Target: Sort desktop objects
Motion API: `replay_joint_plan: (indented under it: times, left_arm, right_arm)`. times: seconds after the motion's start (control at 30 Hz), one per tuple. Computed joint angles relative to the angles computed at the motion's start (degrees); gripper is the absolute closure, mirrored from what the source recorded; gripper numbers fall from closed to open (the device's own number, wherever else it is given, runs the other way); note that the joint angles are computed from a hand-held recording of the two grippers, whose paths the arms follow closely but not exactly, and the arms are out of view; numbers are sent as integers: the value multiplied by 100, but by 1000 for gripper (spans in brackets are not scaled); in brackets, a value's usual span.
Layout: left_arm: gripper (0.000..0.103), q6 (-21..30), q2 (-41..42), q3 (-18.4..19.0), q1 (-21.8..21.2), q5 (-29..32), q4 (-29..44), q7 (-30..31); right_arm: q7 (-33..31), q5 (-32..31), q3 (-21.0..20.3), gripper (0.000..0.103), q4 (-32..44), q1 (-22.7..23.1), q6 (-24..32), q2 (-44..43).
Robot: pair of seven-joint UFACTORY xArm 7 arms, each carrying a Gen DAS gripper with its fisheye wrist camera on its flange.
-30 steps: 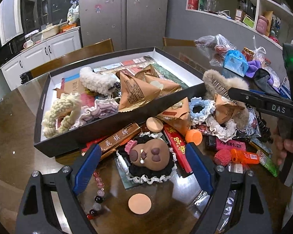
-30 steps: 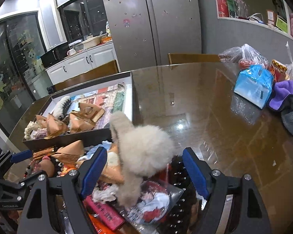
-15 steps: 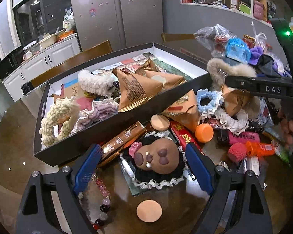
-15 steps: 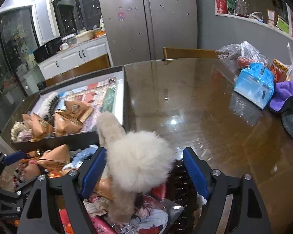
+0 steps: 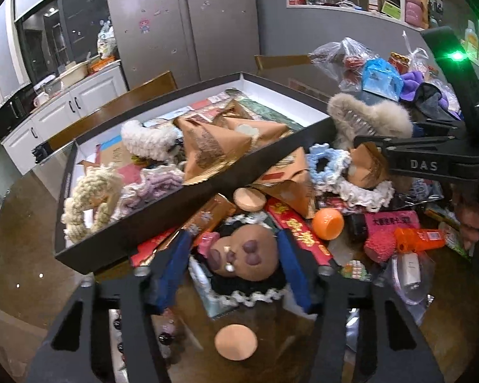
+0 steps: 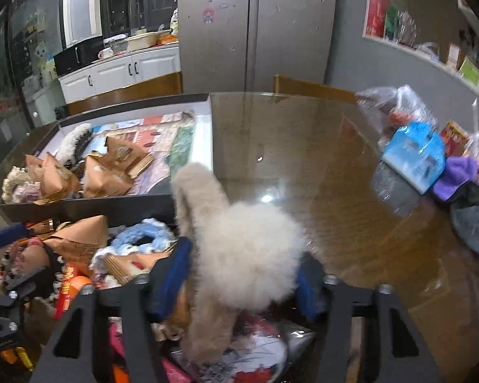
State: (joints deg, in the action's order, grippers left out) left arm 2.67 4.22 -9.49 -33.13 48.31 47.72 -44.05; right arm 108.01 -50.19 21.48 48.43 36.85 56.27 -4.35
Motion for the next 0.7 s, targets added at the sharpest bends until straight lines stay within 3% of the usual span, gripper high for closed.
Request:
replay_joint_plan:
  times: [0.07,0.1,0.2,0.37,0.53,0.7]
  left_arm:
    - [52,-2,-5,136,-176,-332,-30,242]
    - [52,-6,-2,-53,21,-268,-28,186]
    - [52,-72,-37,-208,142,-1007,-131,803]
    - [52,-61,-76,-248,123,-1582,-202,1293]
    - [52,-75,-137,-438,203,-2584,-304,2124]
    - [52,-98,-196,-466,174,-2955,-347,2453]
  right_arm:
    - [20,-9,4,45,-30,8,-26,-17]
    - [53,-6,4,45,-63,7,-62,-53]
    - [206,-31,31,46,-157,-15,-143,-148]
    - [352,-69,101,49,-219,-38,-176,-274]
    - [385,-103,175,49,-213,-67,-141,-346]
    - [423,-162,241,49,-166,-64,-30,-390]
